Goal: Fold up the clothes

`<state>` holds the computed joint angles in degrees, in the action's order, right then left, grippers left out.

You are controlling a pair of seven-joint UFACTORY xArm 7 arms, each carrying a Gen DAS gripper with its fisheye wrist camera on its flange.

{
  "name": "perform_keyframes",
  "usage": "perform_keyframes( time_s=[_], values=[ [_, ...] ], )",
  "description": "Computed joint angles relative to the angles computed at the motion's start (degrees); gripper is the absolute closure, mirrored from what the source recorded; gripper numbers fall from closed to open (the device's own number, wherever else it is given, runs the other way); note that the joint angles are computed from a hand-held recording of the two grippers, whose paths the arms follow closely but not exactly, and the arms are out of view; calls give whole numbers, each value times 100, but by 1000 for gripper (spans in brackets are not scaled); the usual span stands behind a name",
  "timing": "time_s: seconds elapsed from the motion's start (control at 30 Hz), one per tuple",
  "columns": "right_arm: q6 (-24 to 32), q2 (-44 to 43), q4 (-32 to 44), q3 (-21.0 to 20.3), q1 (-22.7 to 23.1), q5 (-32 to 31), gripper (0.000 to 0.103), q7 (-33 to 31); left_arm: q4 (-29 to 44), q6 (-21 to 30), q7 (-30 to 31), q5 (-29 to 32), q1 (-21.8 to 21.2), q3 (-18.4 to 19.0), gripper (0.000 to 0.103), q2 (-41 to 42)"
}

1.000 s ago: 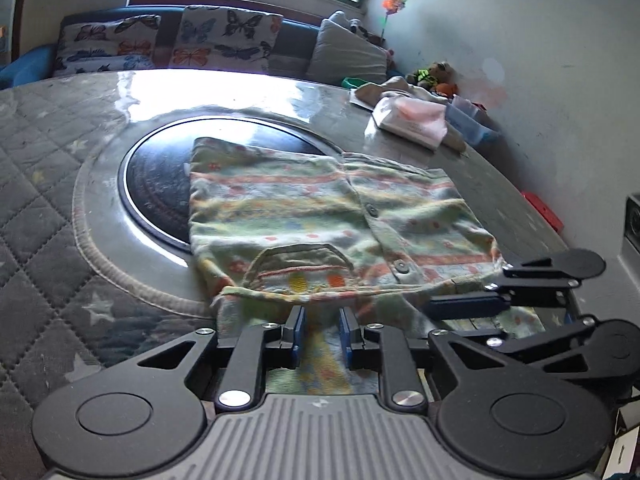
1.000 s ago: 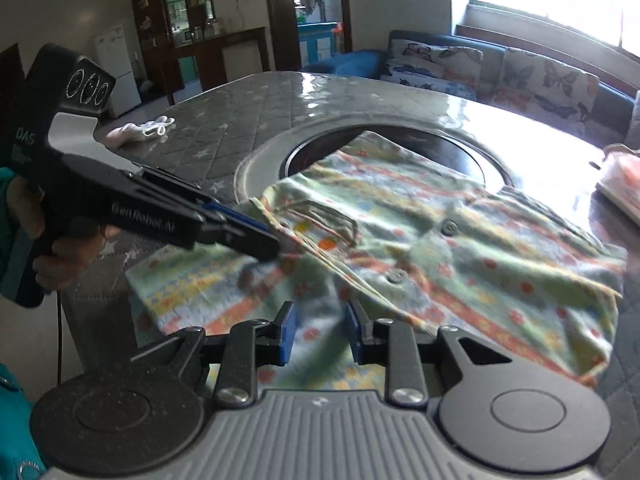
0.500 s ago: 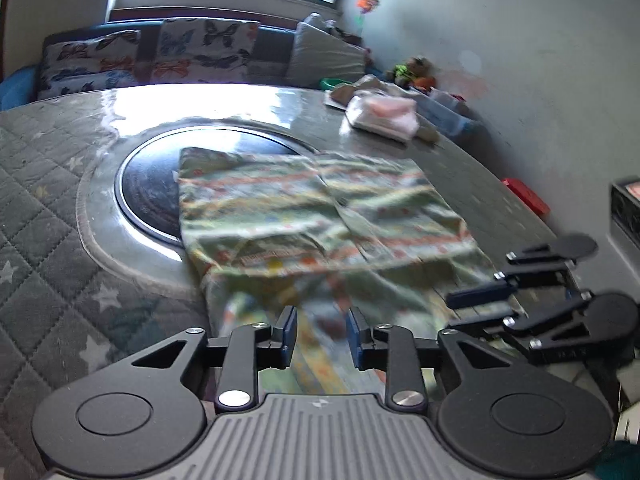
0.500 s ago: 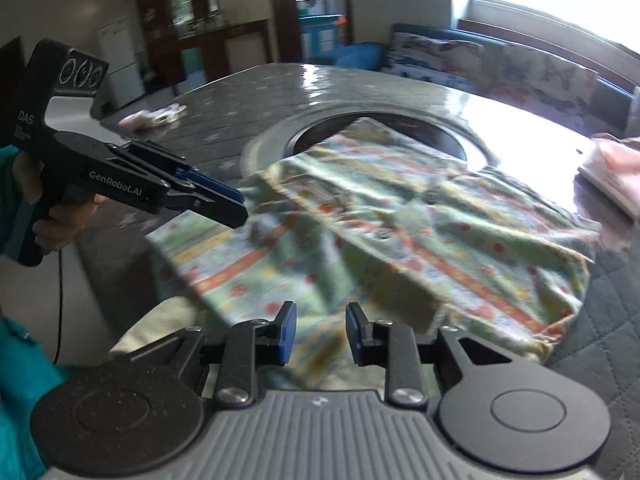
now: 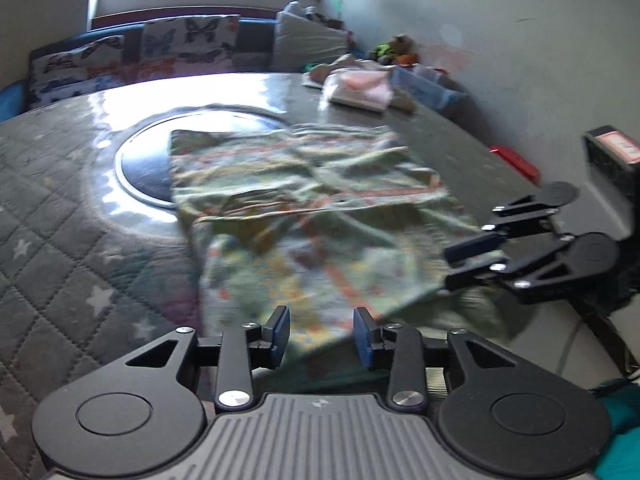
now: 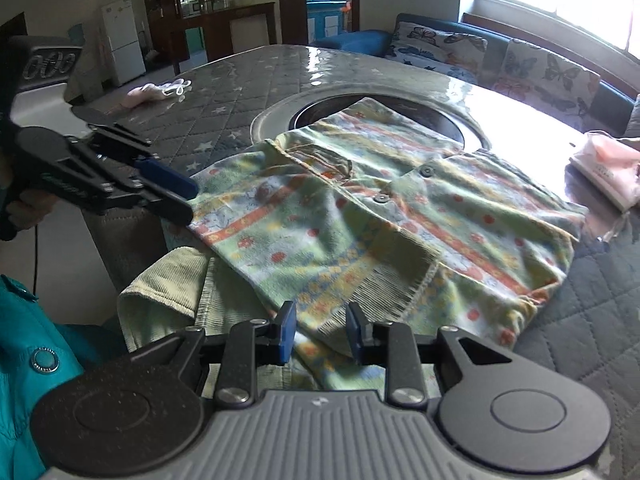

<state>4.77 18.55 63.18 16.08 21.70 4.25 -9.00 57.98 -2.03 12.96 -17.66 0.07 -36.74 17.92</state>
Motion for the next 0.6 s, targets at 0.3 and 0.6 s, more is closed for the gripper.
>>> perform_keyframes(
  time_s=[0.3,0.6],
  values=[
    [-81,-510,-460,-396,298,-447,68,327,191,1098,122,-716,169,-422,53,-186],
    [-86,-904,-904,-789,543,-1237,68,850,459,1838,569,-1675,-277,27,67,-66]
  ],
)
